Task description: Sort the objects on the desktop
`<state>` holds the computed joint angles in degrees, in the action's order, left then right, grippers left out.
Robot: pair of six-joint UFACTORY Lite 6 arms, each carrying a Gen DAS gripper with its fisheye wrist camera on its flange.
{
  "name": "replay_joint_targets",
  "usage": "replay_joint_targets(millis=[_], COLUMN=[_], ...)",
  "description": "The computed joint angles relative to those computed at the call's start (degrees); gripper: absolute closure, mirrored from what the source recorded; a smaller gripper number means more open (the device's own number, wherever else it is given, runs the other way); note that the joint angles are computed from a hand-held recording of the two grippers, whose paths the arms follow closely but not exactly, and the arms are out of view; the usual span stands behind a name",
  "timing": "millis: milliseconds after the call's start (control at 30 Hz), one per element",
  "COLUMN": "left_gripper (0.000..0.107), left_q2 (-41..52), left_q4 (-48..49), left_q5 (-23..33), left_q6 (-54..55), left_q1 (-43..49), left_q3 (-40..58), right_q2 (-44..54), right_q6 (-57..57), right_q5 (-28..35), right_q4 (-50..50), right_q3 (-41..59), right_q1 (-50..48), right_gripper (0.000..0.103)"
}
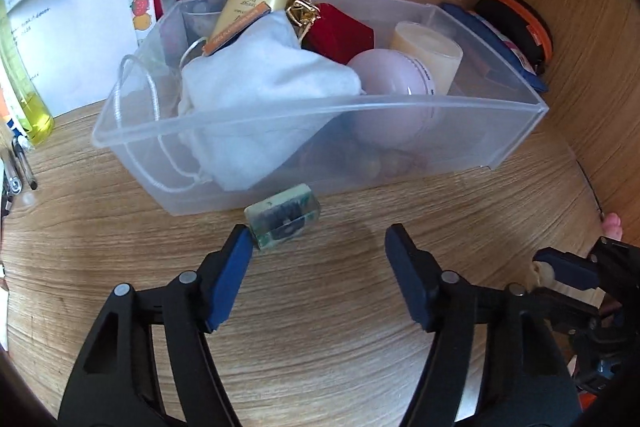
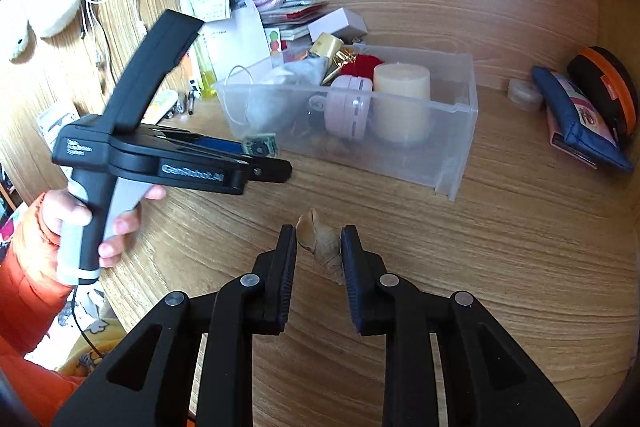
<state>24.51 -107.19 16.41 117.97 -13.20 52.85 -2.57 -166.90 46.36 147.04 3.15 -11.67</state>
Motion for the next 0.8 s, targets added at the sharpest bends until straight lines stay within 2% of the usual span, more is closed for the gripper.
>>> replay_joint_targets(millis=[200, 267, 333, 433, 533, 800], left_gripper=[0.054, 0.065, 0.073, 0.074, 0.074, 0.080], left_q2=[1.0, 1.0, 0.4, -0.3, -2.5, -12.8], left_q4=[-11.5, -13.6, -15.9, -14.7, -19.9, -13.3], left_q5=[-2.0, -2.6, -2.7, -0.7, -0.2, 3.5], left_q6=[8.7, 10.9, 13.9, 13.6, 19.2, 14.5], left_q1=[-2.0, -2.3, -2.2, -2.2, -2.6, -0.7], left_q3=[0.6, 0.7, -0.1, -1.5, -4.2, -10.5], right_q2=[1.6, 1.8, 0.4, -2.2, -6.6, -13.5], right_q6=[2.5, 3.8, 2.8, 5.3, 7.3, 9.4], right_q5=[1.0, 1.5, 0.8, -0.3, -2.3, -8.7], right_q4=[-6.9, -10.4, -8.9, -12.0, -13.5, -11.4], right_q3=[2.0, 2.2, 1.6, 1.3, 0.5, 1.7], right_q1=[-4.5, -6.5, -6.0, -7.5, -7.8, -5.1], right_gripper=[0.082, 0.082, 0.082, 0.082, 0.082, 0.082])
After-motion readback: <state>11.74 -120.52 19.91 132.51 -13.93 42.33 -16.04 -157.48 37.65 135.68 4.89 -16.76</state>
